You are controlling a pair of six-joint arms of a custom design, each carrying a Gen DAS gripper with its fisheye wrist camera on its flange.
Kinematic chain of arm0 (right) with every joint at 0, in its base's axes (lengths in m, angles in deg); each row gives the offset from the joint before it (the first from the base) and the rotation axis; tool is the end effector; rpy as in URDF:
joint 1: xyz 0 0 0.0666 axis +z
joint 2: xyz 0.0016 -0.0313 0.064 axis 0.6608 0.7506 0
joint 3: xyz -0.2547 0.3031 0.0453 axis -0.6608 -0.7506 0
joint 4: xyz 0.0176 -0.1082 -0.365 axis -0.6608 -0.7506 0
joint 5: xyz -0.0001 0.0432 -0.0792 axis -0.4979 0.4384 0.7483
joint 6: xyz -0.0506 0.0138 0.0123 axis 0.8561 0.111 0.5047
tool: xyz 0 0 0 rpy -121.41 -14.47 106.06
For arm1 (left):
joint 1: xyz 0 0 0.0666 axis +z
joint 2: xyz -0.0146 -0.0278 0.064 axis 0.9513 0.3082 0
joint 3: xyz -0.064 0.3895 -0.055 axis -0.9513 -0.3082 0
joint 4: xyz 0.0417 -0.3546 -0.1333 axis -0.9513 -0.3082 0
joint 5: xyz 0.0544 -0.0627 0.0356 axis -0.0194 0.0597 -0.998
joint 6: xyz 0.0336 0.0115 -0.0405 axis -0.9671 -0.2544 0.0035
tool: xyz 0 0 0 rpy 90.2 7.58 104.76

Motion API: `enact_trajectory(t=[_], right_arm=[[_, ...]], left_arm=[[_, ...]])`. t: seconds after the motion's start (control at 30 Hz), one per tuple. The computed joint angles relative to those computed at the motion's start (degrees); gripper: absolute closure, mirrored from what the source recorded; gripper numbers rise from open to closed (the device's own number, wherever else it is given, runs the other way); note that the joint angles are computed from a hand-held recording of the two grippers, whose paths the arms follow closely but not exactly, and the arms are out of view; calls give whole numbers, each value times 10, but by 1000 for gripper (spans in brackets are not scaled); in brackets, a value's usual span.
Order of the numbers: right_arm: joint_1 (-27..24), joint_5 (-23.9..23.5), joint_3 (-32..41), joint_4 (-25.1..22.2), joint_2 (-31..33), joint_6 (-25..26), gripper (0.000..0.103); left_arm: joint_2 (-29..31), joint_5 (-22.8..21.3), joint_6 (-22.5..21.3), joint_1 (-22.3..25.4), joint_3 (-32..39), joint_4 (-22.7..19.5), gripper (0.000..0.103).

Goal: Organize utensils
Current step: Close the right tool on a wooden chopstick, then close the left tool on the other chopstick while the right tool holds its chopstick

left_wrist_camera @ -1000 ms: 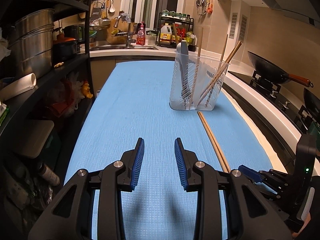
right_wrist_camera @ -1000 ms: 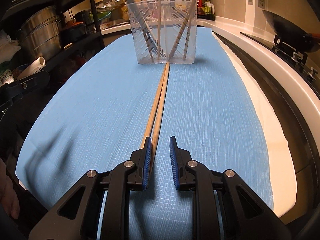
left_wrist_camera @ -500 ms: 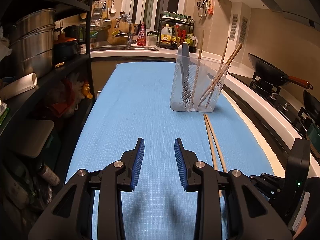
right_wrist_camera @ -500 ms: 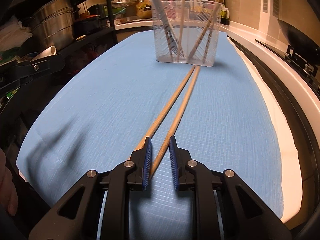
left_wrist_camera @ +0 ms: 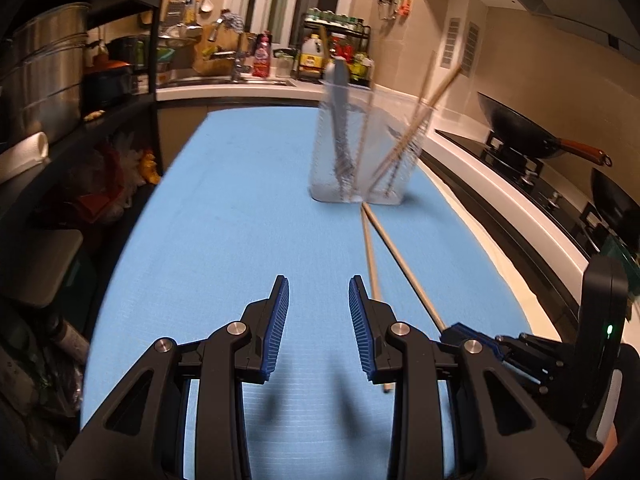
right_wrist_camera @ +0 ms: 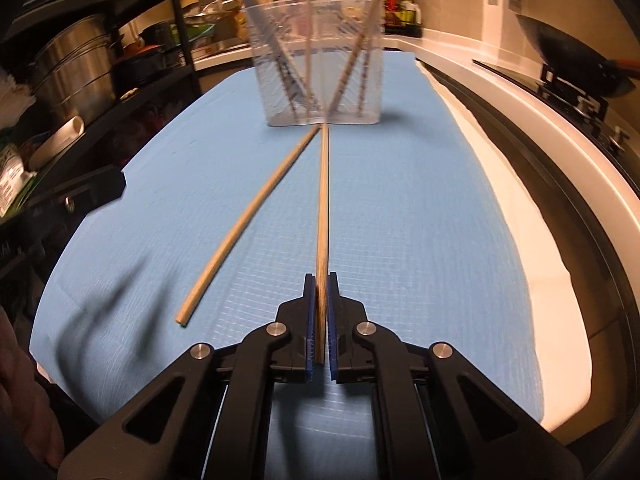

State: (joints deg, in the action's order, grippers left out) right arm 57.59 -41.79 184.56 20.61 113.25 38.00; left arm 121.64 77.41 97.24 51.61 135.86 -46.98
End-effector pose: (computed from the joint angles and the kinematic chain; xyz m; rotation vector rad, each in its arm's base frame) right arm 0.6395 0.1866 0.3561 -0.2395 2.3803 0.2049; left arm 0.6014 -0.2184 0.3837 -0.0524 2.2020 -0.2000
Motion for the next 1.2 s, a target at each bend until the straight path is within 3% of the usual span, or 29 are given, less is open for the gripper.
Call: enact_trajectory(t=[0.27, 0.7, 0.87, 0.93, 1.1, 1.2], right_arm=[[-19, 36, -4, -16, -6, -34, 97], [-14, 47, -7, -3, -3, -26, 92], [-12, 43, -11, 9, -3, -24, 97], [-11, 39, -13, 15, -4, -23, 97], [-8, 29, -15, 25, -3, -21, 97], [-9, 19, -16, 27, -3, -25, 97]], left_arm=[[34, 33, -13, -15, 25, -24, 72], [57, -13, -40, -25, 37, -55, 72], [53, -28, -55, -30, 29, -49, 72], [51, -34, -58, -31, 25, -47, 75], [51, -48, -64, -29, 27, -51, 96], [50, -68, -57, -28, 26, -53, 96]])
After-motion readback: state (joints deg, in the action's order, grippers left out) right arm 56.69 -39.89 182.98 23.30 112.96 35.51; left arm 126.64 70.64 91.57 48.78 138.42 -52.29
